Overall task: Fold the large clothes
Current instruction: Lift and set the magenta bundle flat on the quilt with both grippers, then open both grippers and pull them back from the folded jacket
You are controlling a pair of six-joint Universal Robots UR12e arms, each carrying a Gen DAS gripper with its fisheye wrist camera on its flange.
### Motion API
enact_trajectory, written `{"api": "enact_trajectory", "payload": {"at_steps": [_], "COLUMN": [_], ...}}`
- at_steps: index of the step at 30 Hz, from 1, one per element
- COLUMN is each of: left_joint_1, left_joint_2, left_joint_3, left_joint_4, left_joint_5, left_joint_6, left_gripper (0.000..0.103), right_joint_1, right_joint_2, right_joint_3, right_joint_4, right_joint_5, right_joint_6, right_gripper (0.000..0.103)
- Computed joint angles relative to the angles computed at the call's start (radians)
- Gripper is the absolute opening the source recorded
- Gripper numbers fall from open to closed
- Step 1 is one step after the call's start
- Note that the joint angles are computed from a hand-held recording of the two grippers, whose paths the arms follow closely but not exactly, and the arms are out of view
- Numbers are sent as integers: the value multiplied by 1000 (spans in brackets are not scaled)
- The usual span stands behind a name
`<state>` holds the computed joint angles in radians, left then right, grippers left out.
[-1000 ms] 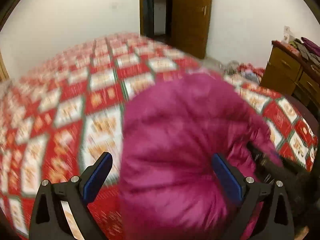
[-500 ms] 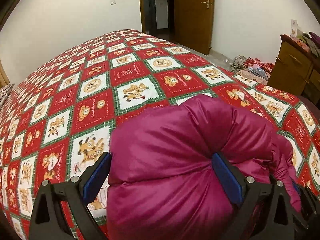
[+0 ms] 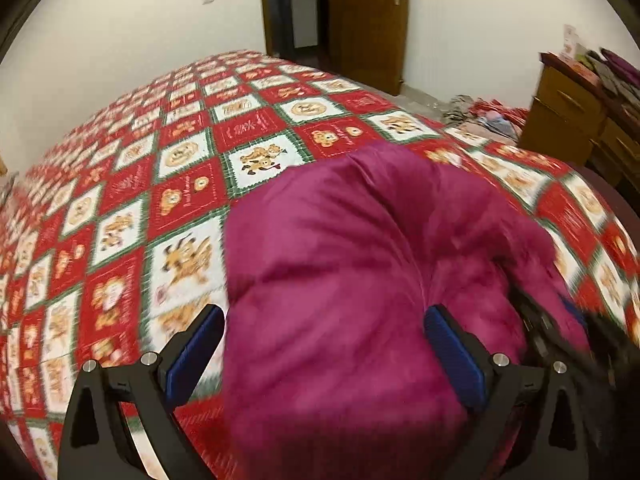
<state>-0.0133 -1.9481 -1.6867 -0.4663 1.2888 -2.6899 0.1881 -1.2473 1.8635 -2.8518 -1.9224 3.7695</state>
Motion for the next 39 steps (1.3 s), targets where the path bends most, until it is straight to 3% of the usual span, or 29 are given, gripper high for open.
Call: {"api": "enact_trajectory", "payload": {"at_steps": [3,6,10,14,18,21,29,33,39], "left_joint_1": [18,44,75,111,154,180,226,253,288], "left_joint_2": [49,95,146,192,233,268,367,407,475], "left_joint_3": [-53,-103,-167,-224,-260,-300,-418,-455,-507], "left_joint_4": [29,53,64,67,24,57,200,217,272], "left_joint_5": [5,-15,-43,-76,-159,-190,-191,-229,-273], "left_joint_6": [23,14,38,14,-10,-19,47,51,38], "left_gripper": [101,101,101,101,101,101,101,101,101], "right_joint_1": [-6,-5,32,76,121,141,205,235,293], "right_joint_2": [-29,-79,-129,-168,-190,-204,-252,-277,-297], "right_joint_3": [-1,40,79,117,140,152,192,199,212], "right_joint_4": [68,56,66,63,67,78,92,120,92], "right_joint_5": [18,56,24,-15,-69,-83,-157,-200,-299], "right_joint_6": [3,54,76,113,144,166,209,224,230], "right_gripper": [54,61,67,78,80,81,83,87,90]}}
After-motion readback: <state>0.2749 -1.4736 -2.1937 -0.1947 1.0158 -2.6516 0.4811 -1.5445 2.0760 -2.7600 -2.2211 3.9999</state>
